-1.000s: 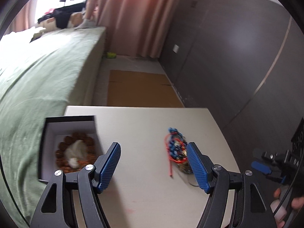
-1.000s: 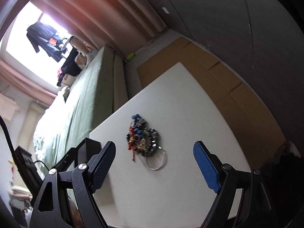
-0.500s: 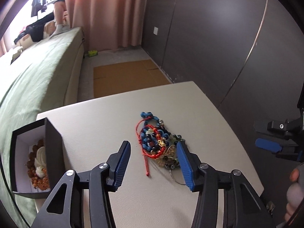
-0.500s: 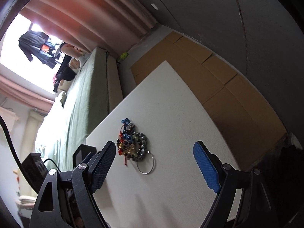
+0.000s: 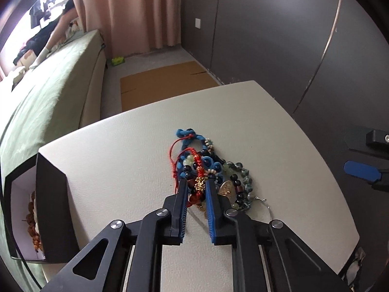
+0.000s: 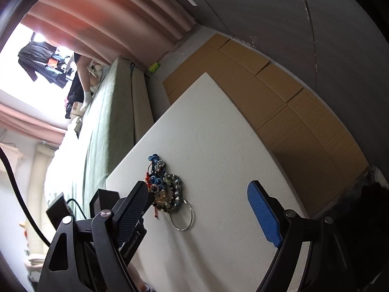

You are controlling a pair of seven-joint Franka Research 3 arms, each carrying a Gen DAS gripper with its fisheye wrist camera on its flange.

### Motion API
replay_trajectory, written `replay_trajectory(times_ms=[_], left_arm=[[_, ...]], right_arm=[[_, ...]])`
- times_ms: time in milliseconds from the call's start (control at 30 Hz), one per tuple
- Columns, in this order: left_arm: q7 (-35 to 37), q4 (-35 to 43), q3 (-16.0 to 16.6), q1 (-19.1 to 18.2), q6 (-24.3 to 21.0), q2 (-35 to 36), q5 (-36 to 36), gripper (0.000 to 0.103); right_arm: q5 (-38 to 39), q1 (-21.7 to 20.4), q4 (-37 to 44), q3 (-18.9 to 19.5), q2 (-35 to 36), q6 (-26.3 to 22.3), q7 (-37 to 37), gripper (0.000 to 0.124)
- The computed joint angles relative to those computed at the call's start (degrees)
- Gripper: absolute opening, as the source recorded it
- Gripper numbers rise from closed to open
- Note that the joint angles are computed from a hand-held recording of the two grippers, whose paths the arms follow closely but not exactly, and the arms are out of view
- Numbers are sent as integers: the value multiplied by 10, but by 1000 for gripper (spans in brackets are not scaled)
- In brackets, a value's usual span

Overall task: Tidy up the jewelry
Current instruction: 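Close the left gripper on the blue and red beaded bracelets, then lift the tangled beaded bracelets off the table with the left gripper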

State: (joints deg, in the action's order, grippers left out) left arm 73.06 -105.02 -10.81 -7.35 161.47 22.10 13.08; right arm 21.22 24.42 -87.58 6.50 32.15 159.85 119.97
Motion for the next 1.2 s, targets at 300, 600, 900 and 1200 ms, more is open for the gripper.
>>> replay_trajectory(times_ms=[300, 600, 900, 1200], left_arm=[[42, -37, -37, 49, 26, -32, -86, 3], [127, -86, -83, 111, 68, -75, -225, 0], [249, -94, -99, 125, 58, -94, -346, 0], [188, -34, -44, 54, -7, -42, -242, 32]], right_arm=[[-15, 11, 13, -7, 4, -12, 6, 84], [-25, 17, 37, 2, 20, -27, -1, 84], [-19, 27, 113, 17, 70, -53, -41, 78], [-4, 23, 67, 3, 45, -32, 0, 78]])
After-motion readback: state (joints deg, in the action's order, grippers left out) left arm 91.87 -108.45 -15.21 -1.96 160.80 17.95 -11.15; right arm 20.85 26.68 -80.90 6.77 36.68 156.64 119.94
